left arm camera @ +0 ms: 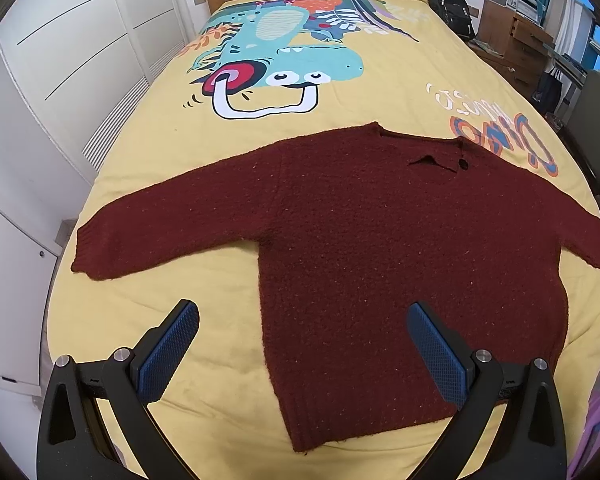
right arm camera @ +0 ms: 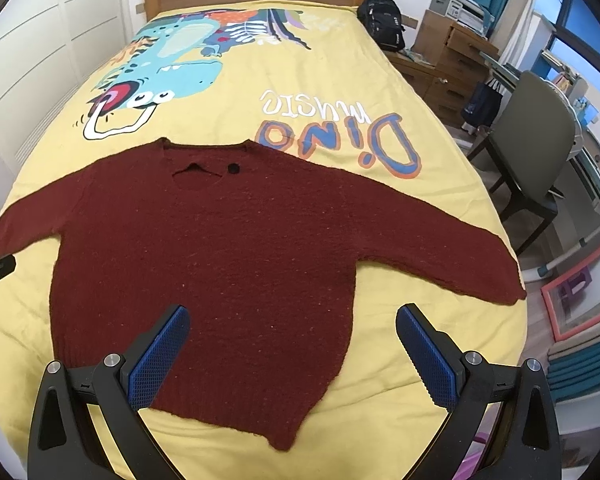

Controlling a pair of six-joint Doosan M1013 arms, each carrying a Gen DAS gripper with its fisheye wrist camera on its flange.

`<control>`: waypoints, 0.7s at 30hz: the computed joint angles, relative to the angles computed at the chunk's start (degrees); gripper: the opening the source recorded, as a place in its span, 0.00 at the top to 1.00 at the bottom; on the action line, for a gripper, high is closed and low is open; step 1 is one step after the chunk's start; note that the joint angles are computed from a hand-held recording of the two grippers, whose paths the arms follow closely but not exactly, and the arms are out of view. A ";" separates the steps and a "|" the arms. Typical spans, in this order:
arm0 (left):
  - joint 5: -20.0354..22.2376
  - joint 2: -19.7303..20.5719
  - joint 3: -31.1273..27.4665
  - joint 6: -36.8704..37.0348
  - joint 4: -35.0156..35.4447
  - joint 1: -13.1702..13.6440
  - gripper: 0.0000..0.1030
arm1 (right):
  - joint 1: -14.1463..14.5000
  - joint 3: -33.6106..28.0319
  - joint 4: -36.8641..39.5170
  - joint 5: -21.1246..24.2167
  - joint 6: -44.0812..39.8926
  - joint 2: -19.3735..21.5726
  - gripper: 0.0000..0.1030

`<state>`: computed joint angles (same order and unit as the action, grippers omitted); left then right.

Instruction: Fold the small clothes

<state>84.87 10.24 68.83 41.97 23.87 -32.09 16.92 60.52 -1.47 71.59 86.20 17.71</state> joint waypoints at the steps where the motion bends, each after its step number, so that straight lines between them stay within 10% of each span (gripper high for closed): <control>1: 0.04 0.04 -0.06 0.06 -0.01 0.04 0.01 | -0.05 -0.05 -0.03 -0.01 0.13 0.01 0.00; 21: 0.21 0.12 -0.03 0.04 -0.27 0.08 0.01 | -0.05 0.23 -0.59 0.75 0.60 0.01 0.00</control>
<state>85.08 10.36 68.81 42.01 23.59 -32.01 16.87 60.75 -2.06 72.34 86.81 17.73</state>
